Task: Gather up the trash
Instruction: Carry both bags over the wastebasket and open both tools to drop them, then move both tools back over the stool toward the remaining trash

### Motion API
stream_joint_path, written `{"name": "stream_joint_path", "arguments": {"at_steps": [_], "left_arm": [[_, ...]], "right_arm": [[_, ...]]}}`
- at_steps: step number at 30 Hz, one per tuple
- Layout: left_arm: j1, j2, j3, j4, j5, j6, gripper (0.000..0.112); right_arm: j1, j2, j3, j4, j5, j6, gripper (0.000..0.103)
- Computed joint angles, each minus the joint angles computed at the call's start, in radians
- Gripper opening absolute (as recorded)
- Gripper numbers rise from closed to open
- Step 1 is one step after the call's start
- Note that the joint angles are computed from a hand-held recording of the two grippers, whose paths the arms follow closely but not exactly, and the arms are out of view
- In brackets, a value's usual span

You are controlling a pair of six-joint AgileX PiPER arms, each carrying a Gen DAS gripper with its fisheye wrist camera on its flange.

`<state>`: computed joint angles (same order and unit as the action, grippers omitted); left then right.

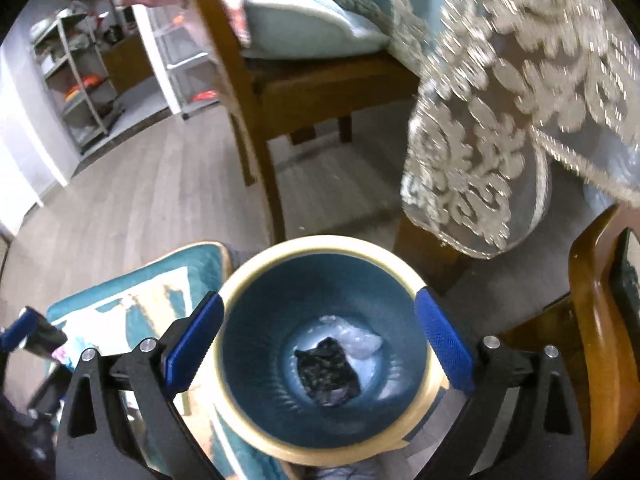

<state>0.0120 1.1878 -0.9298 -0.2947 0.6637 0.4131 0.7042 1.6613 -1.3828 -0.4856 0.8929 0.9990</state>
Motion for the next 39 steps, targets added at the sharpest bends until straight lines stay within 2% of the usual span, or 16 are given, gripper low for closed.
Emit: {"name": "stream_joint_path", "arguments": {"at_steps": [1, 4, 6, 8, 11, 14, 20, 28, 34, 36, 39], "left_arm": [[0.044, -0.022, -0.002, -0.036, 0.03, 0.06, 0.097], [0.275, -0.098, -0.029, -0.163, 0.168, 0.307, 0.097], [0.445, -0.109, -0.058, -0.256, 0.26, 0.449, 0.097], [0.6, -0.101, -0.085, -0.326, 0.338, 0.551, 0.097], [0.793, -0.076, -0.089, -0.405, 0.396, 0.676, 0.097], [0.94, -0.028, -0.073, -0.45, 0.427, 0.761, 0.097], [1.048, 0.047, -0.108, -0.44, 0.44, 0.793, 0.097], [1.142, 0.107, -0.128, -0.439, 0.494, 0.829, 0.097], [1.147, 0.123, -0.128, -0.422, 0.468, 0.867, 0.097], [1.154, 0.141, -0.148, -0.414, 0.473, 0.846, 0.097], [1.165, 0.176, -0.181, -0.406, 0.49, 0.799, 0.097]], "right_arm": [[0.008, 0.002, -0.016, 0.007, 0.009, -0.006, 0.096], [0.038, 0.01, -0.052, 0.054, 0.017, -0.014, 0.096], [0.059, 0.025, -0.077, 0.063, 0.024, -0.011, 0.096], [0.1, 0.065, -0.142, 0.057, 0.065, -0.015, 0.096], [0.155, 0.126, -0.243, 0.058, 0.114, -0.033, 0.097], [0.189, 0.166, -0.299, 0.11, 0.116, -0.019, 0.097], [0.235, 0.27, -0.431, 0.239, 0.106, 0.058, 0.097], [0.36, 0.494, -0.747, 0.207, 0.278, 0.014, 0.097], [0.417, 0.53, -0.747, 0.144, 0.277, 0.047, 0.097], [0.423, 0.563, -0.785, 0.168, 0.309, 0.036, 0.097], [0.431, 0.592, -0.797, 0.208, 0.31, 0.022, 0.097]]}}
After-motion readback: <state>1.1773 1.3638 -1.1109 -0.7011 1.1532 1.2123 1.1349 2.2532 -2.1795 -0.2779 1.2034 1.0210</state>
